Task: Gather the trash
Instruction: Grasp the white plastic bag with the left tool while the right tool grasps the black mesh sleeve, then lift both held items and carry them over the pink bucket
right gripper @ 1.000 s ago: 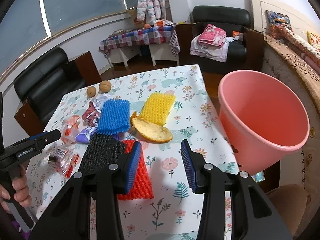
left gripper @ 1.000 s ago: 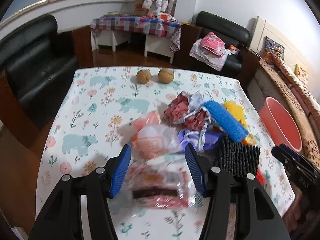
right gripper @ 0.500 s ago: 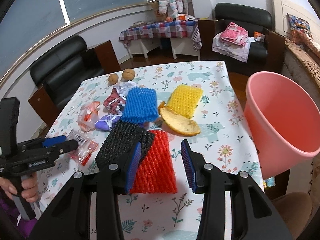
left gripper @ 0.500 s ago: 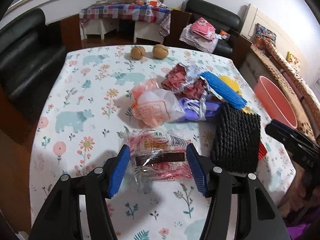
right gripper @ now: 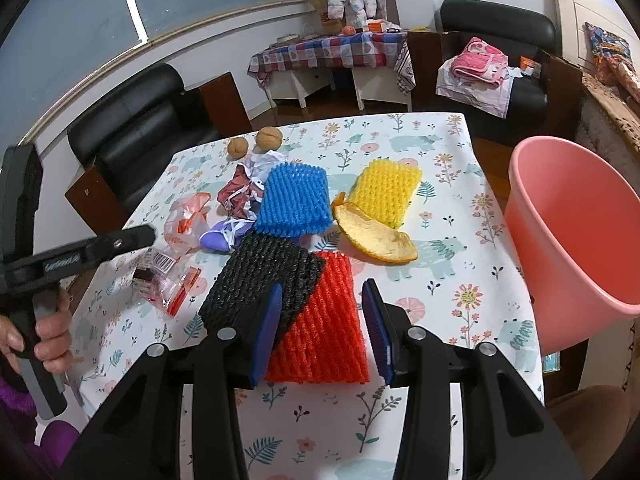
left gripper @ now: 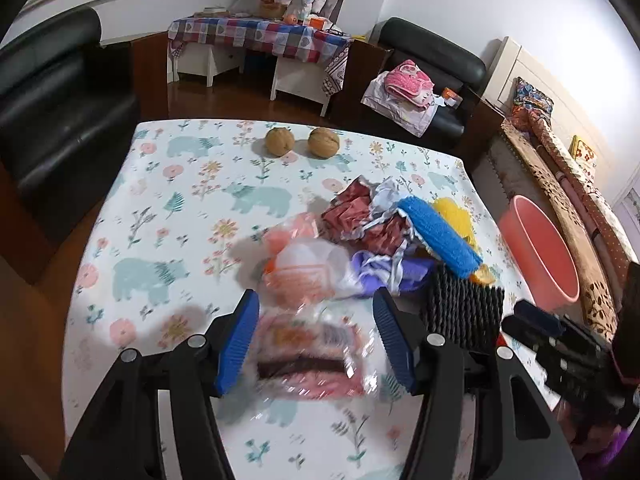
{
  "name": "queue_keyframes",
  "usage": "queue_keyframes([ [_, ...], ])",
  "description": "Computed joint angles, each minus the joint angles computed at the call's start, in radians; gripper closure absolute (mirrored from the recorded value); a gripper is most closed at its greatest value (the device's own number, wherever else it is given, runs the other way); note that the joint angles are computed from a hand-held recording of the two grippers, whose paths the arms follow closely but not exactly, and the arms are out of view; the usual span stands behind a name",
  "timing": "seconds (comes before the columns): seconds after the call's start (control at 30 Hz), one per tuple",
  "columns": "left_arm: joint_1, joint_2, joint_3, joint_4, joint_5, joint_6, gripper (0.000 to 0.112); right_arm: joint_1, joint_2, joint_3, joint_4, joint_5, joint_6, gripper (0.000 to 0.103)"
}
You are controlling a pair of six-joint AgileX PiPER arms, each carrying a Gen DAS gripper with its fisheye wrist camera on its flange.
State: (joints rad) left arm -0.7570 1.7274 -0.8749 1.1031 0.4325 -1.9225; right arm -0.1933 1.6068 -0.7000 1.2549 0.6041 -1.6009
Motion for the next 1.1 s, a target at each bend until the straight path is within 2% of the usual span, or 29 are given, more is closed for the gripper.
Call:
queue_keyframes([
  [0.23, 0.075, 0.121, -0.117, -0.129, 0.031, 0.068, 0.054, 0.002, 0.005, -0.002, -0.001, -0.006, 0.010, 0.061],
  [0.33, 0.103, 0.127, -0.107, -0.143, -0.011, 0.084, 0.053, -0.002, 0.014, -0.010, -0.015, 0.010, 0.014, 0.060],
  [0.5, 0.087, 0.121, -0.098, -0.096, -0.010, 0.080, 0.071, 0.031, 0.042, -0.034, -0.058, 0.027, 0.040, 0.061],
  [0.6, 0.084, 0.118, -0.092, -0.086, -0.018, 0.066, 0.076, 0.057, 0.050, -0.040, -0.070, 0.022, 0.047, 0.061],
  [0.73, 0.062, 0.091, -0.082, -0.031, 0.010, 0.013, 0.077, 0.068, 0.061, -0.049, -0.075, 0.017, 0.064, 0.061],
  [0.77, 0.052, 0.084, -0.084, -0.021, 0.026, 0.007, 0.077, 0.062, 0.062, -0.049, -0.069, 0.020, 0.060, 0.063],
  [0.8, 0.041, 0.076, -0.086, -0.012, 0.045, 0.004, 0.077, 0.057, 0.062, -0.049, -0.063, 0.024, 0.057, 0.068],
  [0.83, 0.033, 0.072, -0.090, -0.009, 0.058, 0.005, 0.077, 0.053, 0.063, -0.049, -0.059, 0.028, 0.056, 0.077],
  [0.93, 0.009, 0.059, -0.107, -0.018, 0.093, 0.024, 0.077, 0.013, 0.062, -0.051, -0.043, 0.077, 0.039, 0.090],
  [1.1, -0.035, 0.064, -0.159, -0.036, 0.174, 0.063, 0.076, -0.045, 0.031, -0.042, -0.010, 0.141, -0.013, 0.092],
])
